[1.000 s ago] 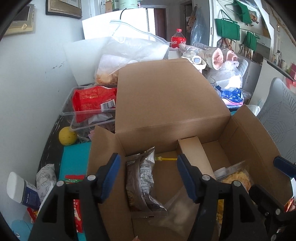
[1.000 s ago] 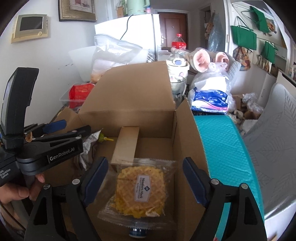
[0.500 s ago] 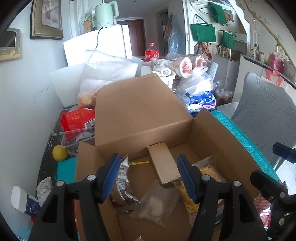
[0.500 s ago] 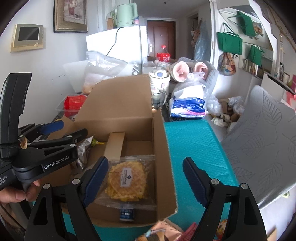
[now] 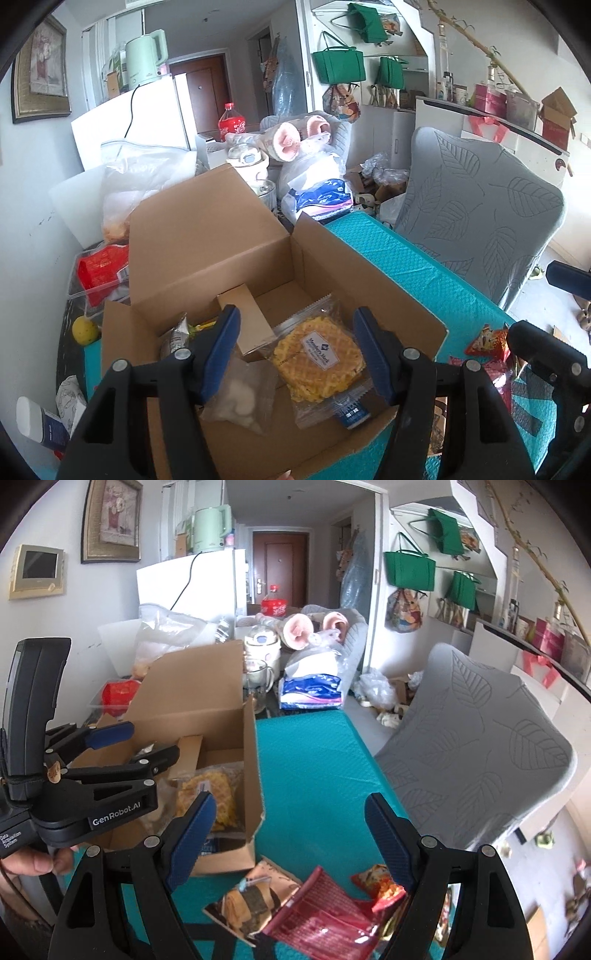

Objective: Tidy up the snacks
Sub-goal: 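Withdraw both grippers from the box toward the red packets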

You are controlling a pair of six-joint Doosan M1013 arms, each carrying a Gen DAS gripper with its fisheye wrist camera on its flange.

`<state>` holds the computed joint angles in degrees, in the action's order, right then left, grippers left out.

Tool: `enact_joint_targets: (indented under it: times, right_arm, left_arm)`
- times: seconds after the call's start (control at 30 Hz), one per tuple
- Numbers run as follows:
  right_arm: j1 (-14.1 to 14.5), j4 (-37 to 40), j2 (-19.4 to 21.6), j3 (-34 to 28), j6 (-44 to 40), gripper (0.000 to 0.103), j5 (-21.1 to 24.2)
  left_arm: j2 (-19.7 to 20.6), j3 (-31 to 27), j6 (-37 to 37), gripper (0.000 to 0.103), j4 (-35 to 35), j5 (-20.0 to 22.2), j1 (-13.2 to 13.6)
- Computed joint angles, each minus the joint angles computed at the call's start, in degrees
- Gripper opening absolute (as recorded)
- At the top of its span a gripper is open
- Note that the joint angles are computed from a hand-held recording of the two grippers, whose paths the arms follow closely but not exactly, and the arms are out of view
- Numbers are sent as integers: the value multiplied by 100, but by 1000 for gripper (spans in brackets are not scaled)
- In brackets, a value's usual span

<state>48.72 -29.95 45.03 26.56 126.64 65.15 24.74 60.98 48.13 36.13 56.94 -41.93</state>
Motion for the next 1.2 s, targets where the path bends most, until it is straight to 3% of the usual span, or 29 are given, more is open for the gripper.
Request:
enact_joint_targets:
  times: [0.43, 0.7, 0.83, 1.2]
  right_arm:
    - [43, -288, -851, 1598, 1087, 83, -359]
    - [46, -348, -1236, 2342, 1558, 83, -285]
    - [44, -288, -1357, 2608, 1643, 83, -289]
    - [47, 102, -1597, 3261, 1797, 83, -919]
  left_arm:
    - [-33, 104, 366, 63, -107, -289, -380]
    - [-81, 276, 431, 63, -425, -540, -537]
    - [-59, 314, 498, 63, -625, -438, -601]
    - [-102, 567, 312, 63, -951, -244, -620]
